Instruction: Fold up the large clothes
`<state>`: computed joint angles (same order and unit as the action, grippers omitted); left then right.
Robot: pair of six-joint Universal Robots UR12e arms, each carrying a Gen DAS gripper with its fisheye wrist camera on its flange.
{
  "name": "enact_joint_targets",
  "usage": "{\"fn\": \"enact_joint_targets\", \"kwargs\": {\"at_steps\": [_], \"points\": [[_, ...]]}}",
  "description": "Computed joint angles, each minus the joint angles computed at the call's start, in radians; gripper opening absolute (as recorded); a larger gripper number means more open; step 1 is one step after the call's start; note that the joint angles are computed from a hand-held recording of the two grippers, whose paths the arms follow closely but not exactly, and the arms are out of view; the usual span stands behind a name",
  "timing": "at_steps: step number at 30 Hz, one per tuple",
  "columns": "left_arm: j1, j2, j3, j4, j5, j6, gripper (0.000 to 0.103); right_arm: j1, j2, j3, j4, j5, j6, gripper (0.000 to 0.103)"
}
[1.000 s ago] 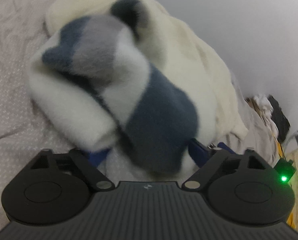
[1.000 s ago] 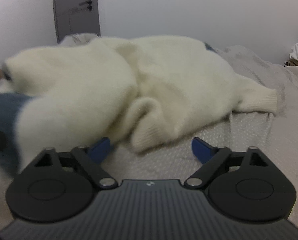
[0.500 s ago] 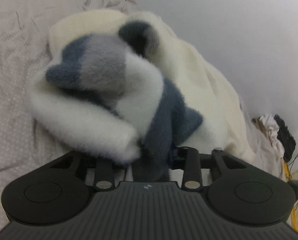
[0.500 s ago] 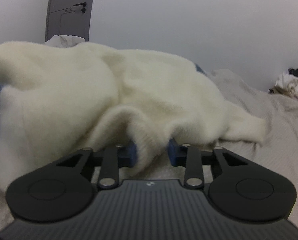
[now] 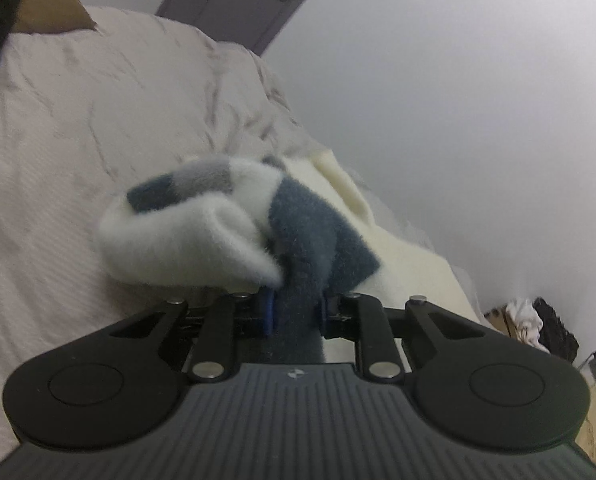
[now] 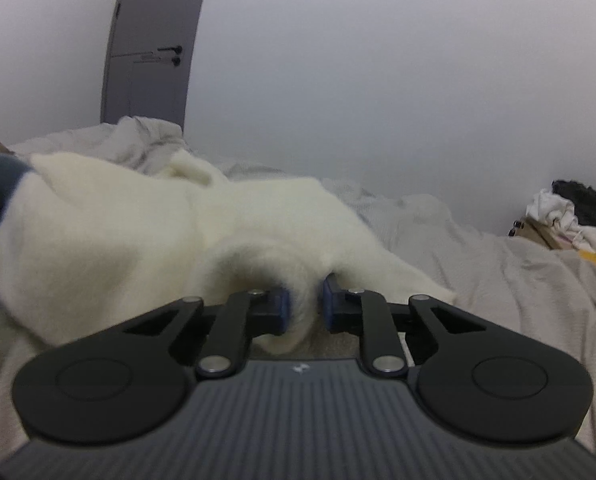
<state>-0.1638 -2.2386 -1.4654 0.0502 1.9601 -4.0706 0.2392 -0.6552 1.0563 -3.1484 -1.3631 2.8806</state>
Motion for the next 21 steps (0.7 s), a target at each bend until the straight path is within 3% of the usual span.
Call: {"fn": "enact_joint_targets", "kwargs": {"at_steps": [2,8,14,18,21], "points": [[0.004,0.042,-0.073,0.049,0.012,-0.001,0.022,-0.005,-0.037,0.056,-0.027,0.015,-0.010,0.017],[-0.008,0.110,-0.165,0.117,0.082,0.016,0.021,-0.015,-0.126,0.189,-0.092,0.079,-0.016,0.014],[-0.032,0.186,-0.247,0.140,0.141,-0.002,0.021,-0.023,-0.208,0.309,-0.128,0.167,-0.004,0.014],[-0.039,0.215,-0.273,0.072,0.168,-0.046,0.021,-0.026,-0.244,0.347,-0.081,0.208,0.011,0.014],[-0.022,0.217,-0.261,-0.031,0.136,-0.094,0.021,-0.026,-0.248,0.335,0.025,0.231,0.017,0.014]]}}
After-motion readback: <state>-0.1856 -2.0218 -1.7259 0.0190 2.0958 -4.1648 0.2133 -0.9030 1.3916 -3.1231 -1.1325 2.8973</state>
